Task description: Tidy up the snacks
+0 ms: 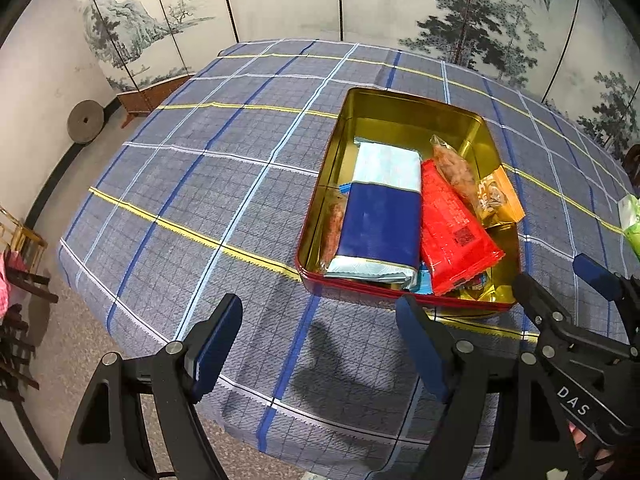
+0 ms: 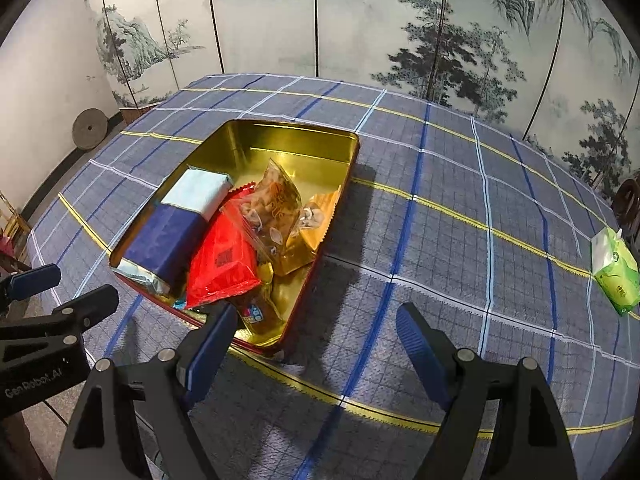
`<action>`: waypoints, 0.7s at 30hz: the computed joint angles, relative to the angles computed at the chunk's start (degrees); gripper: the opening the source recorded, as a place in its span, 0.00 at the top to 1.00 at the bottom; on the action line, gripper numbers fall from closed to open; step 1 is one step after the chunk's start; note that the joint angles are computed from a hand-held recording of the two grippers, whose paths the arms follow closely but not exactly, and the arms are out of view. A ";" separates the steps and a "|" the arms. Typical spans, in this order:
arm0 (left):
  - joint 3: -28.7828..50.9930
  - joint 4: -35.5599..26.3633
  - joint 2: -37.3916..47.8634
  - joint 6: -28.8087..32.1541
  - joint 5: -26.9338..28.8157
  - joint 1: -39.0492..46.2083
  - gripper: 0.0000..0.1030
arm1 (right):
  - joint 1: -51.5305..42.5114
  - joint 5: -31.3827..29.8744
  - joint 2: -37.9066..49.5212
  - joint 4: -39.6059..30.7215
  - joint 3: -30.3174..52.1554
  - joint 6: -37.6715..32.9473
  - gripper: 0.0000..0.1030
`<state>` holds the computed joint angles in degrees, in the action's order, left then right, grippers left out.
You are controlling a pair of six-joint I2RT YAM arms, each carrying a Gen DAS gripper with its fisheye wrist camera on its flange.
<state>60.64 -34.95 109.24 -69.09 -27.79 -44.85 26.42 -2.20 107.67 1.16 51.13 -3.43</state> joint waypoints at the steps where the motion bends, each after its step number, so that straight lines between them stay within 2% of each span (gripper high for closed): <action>1: 0.05 0.00 0.04 0.03 -0.02 -0.05 0.26 | -0.05 -0.02 0.00 0.01 -0.04 0.01 0.19; 21: 1.25 -0.54 1.14 0.79 0.10 0.12 0.26 | 0.30 0.72 1.08 -0.59 0.81 0.04 0.19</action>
